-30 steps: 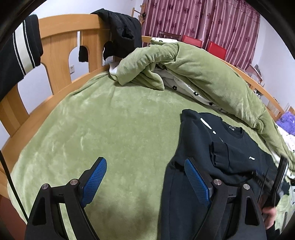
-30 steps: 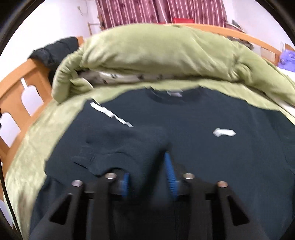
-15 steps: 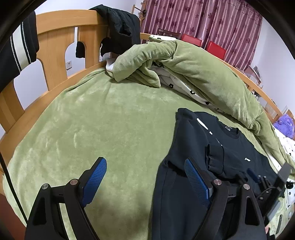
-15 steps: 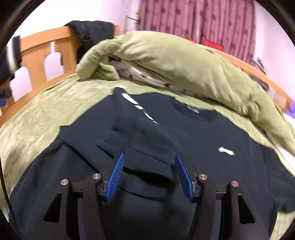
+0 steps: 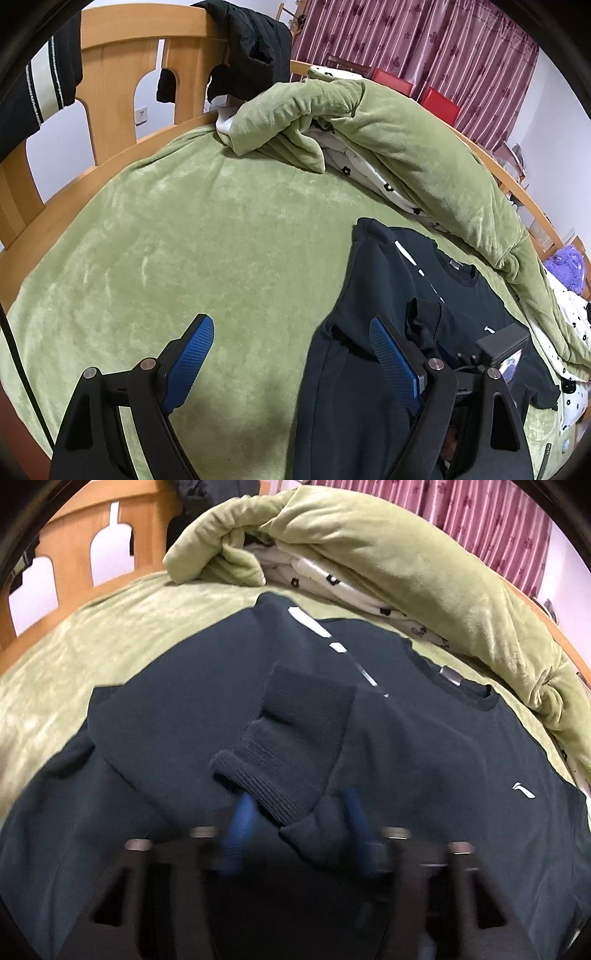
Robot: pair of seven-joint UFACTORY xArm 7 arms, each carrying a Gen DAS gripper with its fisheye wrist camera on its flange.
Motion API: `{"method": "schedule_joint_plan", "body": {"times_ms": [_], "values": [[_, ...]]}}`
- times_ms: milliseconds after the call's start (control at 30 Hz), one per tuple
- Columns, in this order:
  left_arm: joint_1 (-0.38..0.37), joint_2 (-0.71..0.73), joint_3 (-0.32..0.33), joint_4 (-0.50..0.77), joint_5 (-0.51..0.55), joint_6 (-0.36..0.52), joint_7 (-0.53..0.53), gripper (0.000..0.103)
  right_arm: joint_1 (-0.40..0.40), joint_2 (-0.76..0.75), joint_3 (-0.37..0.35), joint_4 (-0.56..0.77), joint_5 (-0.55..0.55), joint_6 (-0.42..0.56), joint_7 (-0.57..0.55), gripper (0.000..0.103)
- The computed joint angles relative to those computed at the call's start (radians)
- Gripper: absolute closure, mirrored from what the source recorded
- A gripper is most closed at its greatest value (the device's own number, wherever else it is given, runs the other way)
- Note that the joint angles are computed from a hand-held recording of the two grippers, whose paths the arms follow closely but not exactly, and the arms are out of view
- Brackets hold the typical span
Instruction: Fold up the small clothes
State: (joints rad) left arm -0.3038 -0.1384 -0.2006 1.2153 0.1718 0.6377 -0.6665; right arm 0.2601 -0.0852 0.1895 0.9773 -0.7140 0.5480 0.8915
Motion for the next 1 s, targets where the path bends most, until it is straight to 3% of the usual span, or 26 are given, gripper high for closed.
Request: {"method": "schedule_joint_plan", "body": {"times_ms": [33,133,233,400,433,533,667,767,900,1000], "values": [[-0.001,0.002,-0.002,0.001,0.001,0.002,-0.001,0.017,-0.005,-0.023,-0.015,-0.022,0.032,-0.043,-0.017,0.087],[-0.008,0.014,-0.007,0.012,0.007,0.005,-0.004,0.017,-0.049,-0.113,-0.021,-0.078,0.040,-0.114,0.007,0.089],[-0.017,0.029,-0.014,0.029,0.025,0.010,-0.015,0.017,-0.128,-0.251,-0.008,-0.141,0.011,-0.128,0.062,0.089],[-0.037,0.050,-0.017,0.053,0.031,0.016,-0.014,0.017,-0.245,-0.467,-0.039,-0.259,0.084,-0.088,0.077,0.089],[-0.040,0.053,-0.017,0.056,0.033,0.017,-0.015,0.017,-0.255,-0.515,-0.065,-0.298,0.126,-0.058,0.062,0.087],[-0.051,0.065,-0.019,0.068,0.042,0.022,-0.015,0.017,-0.264,-0.594,-0.128,-0.380,0.240,0.022,-0.014,0.064],[-0.064,0.075,-0.021,0.078,0.060,0.030,-0.022,0.017,-0.267,-0.668,-0.187,-0.449,0.361,0.087,-0.121,0.063],[-0.073,0.085,-0.023,0.086,0.079,0.032,-0.028,0.017,-0.305,-0.731,-0.166,-0.484,0.377,0.119,-0.180,0.056],[-0.084,0.100,-0.023,0.098,0.102,0.046,-0.036,0.017,-0.293,-0.717,-0.201,-0.504,0.475,0.078,-0.266,0.053],[-0.092,0.109,-0.021,0.107,0.113,0.055,-0.041,0.017,-0.323,-0.650,-0.165,-0.506,0.504,0.025,-0.287,0.046]]}}
